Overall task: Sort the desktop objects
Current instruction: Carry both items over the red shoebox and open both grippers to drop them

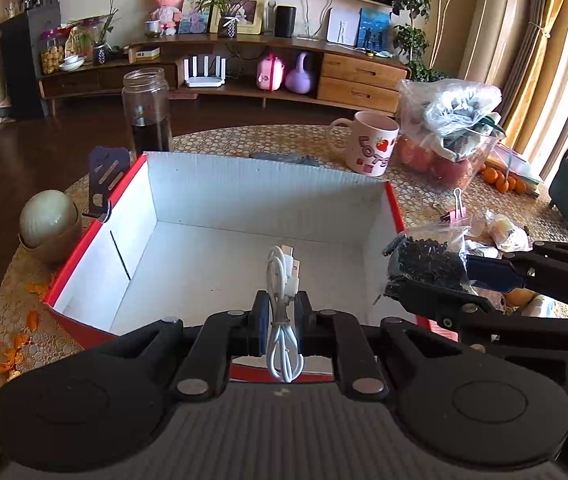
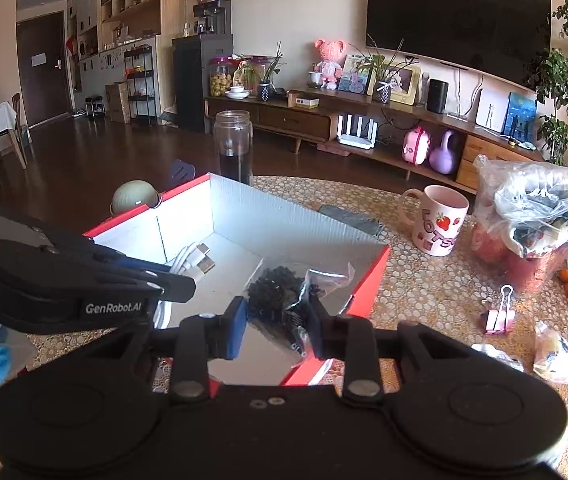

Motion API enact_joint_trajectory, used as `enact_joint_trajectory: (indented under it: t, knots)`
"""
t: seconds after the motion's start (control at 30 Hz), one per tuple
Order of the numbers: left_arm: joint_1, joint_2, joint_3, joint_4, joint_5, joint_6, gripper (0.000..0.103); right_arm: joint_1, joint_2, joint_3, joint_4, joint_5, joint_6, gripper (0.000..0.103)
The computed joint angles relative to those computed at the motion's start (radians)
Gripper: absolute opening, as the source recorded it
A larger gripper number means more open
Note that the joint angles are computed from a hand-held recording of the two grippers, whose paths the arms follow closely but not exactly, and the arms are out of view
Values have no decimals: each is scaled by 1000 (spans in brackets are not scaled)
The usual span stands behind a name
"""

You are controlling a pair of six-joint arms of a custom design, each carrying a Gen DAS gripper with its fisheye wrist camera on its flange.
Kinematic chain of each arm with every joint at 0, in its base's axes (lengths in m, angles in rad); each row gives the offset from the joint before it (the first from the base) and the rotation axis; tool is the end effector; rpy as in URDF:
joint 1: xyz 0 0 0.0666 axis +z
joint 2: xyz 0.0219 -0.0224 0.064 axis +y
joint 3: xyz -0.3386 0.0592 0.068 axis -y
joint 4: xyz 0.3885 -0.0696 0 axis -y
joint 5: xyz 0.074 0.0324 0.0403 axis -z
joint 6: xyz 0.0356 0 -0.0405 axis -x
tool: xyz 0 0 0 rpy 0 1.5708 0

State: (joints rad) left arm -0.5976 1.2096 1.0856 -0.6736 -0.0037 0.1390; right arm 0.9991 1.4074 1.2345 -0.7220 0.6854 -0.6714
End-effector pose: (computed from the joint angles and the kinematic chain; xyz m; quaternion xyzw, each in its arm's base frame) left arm 0.3535 -0.2409 0.3448 0.2098 0.9021 -0.1341 0.3524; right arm 0.2790 0.3913 0.3296 -0.0350 0.8948 0.0188 0.4446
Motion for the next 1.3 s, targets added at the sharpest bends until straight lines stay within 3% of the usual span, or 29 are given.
enact_joint_trajectory:
  t: [0.23,0.4,0.6,0.7,0.93,1.17,1.3]
  knots:
    - [46,90,49,8,-34,-68,12,-59,72,56,-8,-77,-9,31]
    - [64,157,93,6,-19,-117,12,-86,129,102,-34,-129,-4,31]
    - [78,224,135,-13,-16,-112,12,-131,217,183,-98,-247,-9,31]
    - [88,237,139,-21,8,-87,12,-141,260,227,-141,-258,-21,32]
    - [94,248,129,-23,22,-61,12,-144,280,245,-151,-275,10,36]
    - [82,232,111,-25,24,-34,12,-135,239,210,-123,-266,56,51]
    - [68,213,96,-22,18,-15,12,-125,210,187,-115,-253,62,52]
